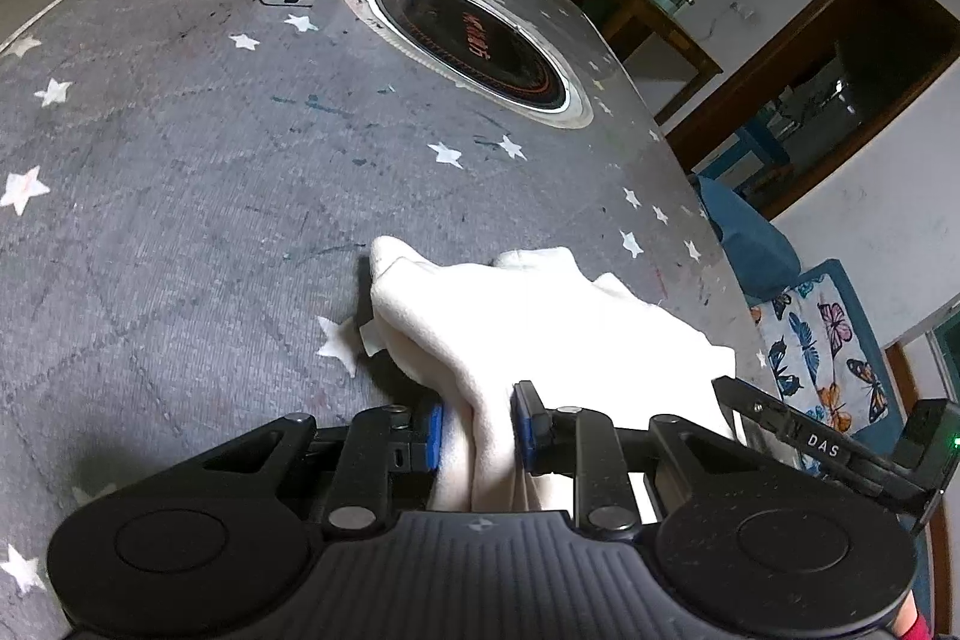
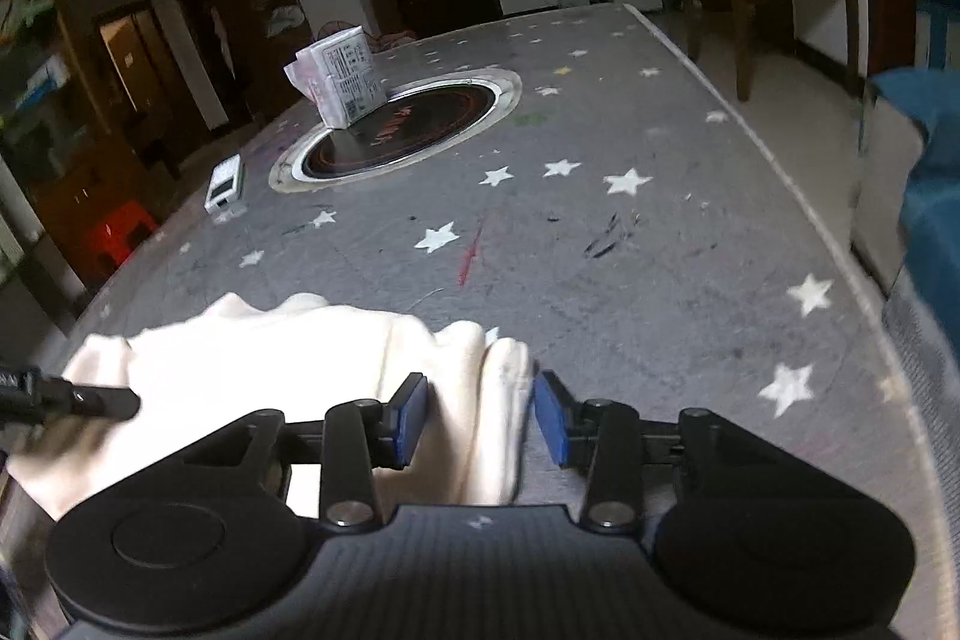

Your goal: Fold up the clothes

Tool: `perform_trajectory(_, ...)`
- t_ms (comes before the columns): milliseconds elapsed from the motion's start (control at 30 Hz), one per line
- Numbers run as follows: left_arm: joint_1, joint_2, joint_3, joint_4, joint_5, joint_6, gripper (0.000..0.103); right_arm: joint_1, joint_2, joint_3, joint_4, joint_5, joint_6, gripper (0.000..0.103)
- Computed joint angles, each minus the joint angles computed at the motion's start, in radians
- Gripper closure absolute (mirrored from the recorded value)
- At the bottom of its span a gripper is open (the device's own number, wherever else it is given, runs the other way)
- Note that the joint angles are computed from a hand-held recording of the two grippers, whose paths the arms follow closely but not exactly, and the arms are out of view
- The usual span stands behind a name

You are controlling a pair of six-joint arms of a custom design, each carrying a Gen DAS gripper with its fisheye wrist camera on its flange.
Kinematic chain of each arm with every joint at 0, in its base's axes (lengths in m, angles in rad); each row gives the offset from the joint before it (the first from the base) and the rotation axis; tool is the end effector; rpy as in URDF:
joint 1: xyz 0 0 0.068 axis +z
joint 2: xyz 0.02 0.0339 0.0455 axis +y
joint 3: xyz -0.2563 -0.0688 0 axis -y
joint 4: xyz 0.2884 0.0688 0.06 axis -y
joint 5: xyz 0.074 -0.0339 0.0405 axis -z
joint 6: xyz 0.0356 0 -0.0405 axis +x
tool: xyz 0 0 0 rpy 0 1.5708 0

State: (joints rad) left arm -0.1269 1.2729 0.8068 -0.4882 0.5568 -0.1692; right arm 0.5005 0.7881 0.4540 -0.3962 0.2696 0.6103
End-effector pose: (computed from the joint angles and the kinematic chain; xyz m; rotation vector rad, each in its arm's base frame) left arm 0.2849 -0.0553 0.1975 0.1742 2.4989 -0.8224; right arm 0.1906 0.0934 0.1851 0.2631 2.2690 0.2745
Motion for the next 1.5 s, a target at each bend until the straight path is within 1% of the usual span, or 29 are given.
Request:
perform_trajectory(67, -0.006, 0.003, 0.004, 0.000, -0.010, 0.006, 0.078, 0.005, 0.018, 0.000, 0.026, 0.000, -0.001, 0.062)
perform_trajectory(167, -0.020, 0.006, 0.012, -0.002, -0.033, 0.020, 0.080, 0.011, 0.047, 0.007, 0.060, -0.015, 0.006, 0.086)
perform_trajectory(267, -0.032, 0.003, 0.020, -0.012, -0.053, 0.039, 0.083, 0.037, 0.044, 0.013, 0.063, 0.014, 0.008, 0.088)
perform_trajectory(433, -0.057, -0.012, 0.046, -0.026, -0.076, 0.078, 0.086, 0.076, -0.030, 0.040, 0.005, 0.063, -0.011, 0.089)
perform_trajectory(567, -0.086, -0.015, 0.080, -0.029, -0.075, 0.084, 0.086, 0.088, -0.062, 0.094, -0.052, 0.109, -0.046, 0.089)
perform_trajectory(833, -0.165, 0.044, 0.172, -0.036, -0.096, 0.070, 0.086, 0.034, -0.107, 0.165, -0.136, 0.148, -0.107, 0.089)
perform_trajectory(1033, -0.219, 0.099, 0.250, -0.052, -0.116, 0.059, 0.087, -0.044, -0.145, 0.168, -0.166, 0.129, -0.135, 0.089)
perform_trajectory(1300, -0.314, 0.207, 0.346, -0.030, -0.194, 0.050, 0.088, -0.178, -0.179, 0.142, -0.162, 0.056, -0.182, 0.089)
perform_trajectory(1500, -0.368, 0.302, 0.424, -0.012, -0.232, 0.031, 0.088, -0.291, -0.166, 0.133, -0.137, -0.008, -0.219, 0.089)
